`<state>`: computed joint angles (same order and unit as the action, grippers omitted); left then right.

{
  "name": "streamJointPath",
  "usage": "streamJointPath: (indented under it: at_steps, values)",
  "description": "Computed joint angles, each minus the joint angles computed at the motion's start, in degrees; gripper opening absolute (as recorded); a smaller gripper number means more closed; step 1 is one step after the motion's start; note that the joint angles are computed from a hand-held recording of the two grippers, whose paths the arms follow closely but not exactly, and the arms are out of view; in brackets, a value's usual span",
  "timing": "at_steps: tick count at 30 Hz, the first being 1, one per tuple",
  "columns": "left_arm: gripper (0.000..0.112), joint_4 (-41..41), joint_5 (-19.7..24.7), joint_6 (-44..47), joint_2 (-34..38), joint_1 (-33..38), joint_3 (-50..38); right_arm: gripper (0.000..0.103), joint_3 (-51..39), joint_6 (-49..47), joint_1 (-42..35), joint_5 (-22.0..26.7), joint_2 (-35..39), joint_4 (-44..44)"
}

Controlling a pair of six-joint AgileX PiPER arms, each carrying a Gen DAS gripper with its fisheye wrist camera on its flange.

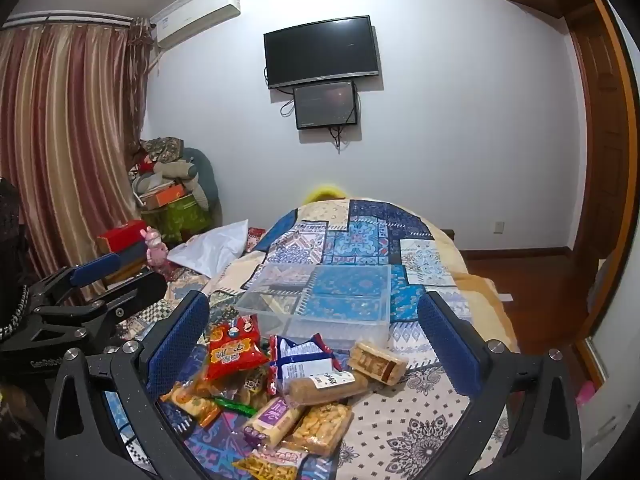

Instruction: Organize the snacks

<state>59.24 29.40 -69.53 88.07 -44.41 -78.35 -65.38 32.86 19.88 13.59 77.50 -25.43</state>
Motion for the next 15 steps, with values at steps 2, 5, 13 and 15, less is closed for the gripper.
streamJointPath:
  at_steps: [2, 5, 13, 15]
  values:
    - [0.103, 0.44, 0.1, -0.71, -0.21, -0.02, 0.26, 0.103, 0.04, 1.12, 0.18, 0.2, -0.01, -1.07]
    - [0.103, -0.79, 0.15, -0.01, 0.57, -0.07, -0.45, 0.103, 0.29, 3.02, 0.49, 0.34, -0.2, -2.88]
    - [0.103, -0.03, -1.61, -1.26, 0.4, 0.81, 1.09, 0.103, -0.21, 2.23, 0.61, 0.85, 0.2, -2.19]
    - [0.103, 0.26, -1.67, -1.5, 0.28, 0.76, 1.3, 0.103, -0.29, 2.26, 0.62, 0.87, 0.32, -2.15]
